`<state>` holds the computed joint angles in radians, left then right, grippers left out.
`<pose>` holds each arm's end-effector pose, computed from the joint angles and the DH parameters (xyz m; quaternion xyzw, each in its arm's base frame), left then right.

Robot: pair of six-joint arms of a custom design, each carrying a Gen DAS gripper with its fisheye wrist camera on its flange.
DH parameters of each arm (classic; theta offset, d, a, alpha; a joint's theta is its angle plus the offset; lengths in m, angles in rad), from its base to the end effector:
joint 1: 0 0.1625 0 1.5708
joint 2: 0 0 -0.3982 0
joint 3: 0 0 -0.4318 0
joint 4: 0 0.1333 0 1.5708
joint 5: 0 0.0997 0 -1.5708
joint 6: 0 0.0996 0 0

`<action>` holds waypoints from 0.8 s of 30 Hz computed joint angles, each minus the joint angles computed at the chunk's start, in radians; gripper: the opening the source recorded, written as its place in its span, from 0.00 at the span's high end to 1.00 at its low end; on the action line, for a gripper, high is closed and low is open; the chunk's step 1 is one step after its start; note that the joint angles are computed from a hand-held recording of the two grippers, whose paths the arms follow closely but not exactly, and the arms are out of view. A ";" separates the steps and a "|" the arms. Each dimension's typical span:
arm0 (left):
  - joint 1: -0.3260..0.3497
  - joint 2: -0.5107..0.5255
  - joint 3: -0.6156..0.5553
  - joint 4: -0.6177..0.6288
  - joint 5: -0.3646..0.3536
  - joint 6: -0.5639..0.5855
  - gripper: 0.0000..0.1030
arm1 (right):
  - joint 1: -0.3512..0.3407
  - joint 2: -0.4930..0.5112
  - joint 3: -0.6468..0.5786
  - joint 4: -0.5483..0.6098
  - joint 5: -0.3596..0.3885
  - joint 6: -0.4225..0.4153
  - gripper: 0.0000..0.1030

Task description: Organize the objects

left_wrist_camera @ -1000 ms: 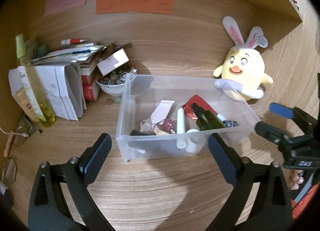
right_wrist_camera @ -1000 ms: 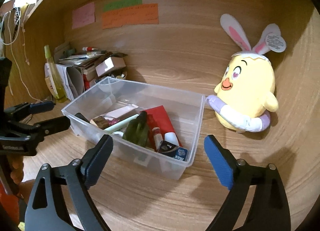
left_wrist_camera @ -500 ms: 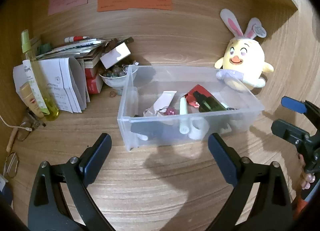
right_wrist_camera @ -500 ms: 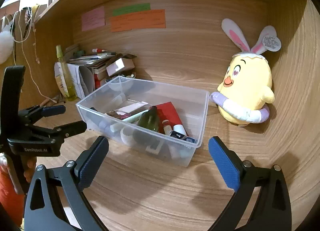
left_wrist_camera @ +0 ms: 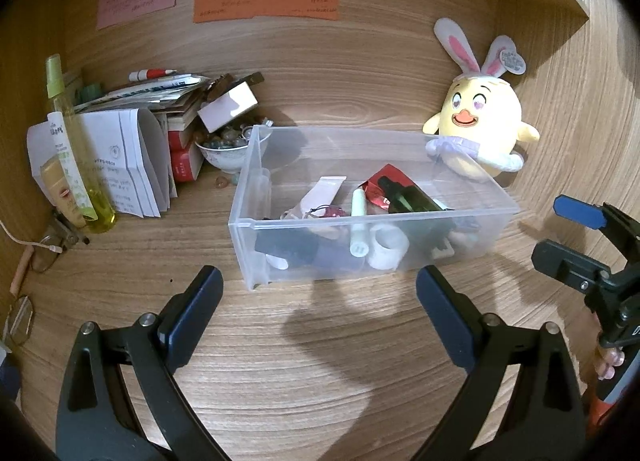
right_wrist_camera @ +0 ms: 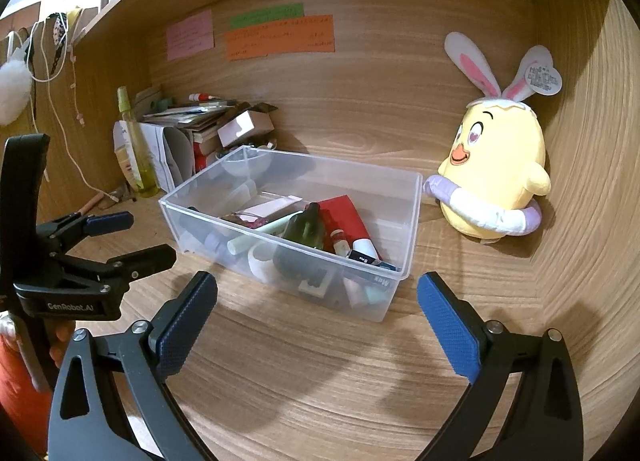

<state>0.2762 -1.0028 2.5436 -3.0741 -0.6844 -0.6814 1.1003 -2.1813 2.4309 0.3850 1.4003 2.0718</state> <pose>-0.2547 -0.2910 -0.0001 0.2803 0.8587 -0.3487 0.2501 0.0386 -0.2553 0.2436 0.2992 -0.8382 0.3756 0.2585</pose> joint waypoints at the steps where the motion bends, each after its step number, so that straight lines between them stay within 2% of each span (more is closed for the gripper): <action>1: 0.000 0.000 0.000 0.000 0.001 0.000 0.04 | -0.001 0.000 0.001 0.000 0.000 0.000 0.03; 24: -0.039 -0.016 0.006 0.032 0.008 -0.013 0.04 | 0.006 -0.001 0.003 0.003 0.003 0.005 0.03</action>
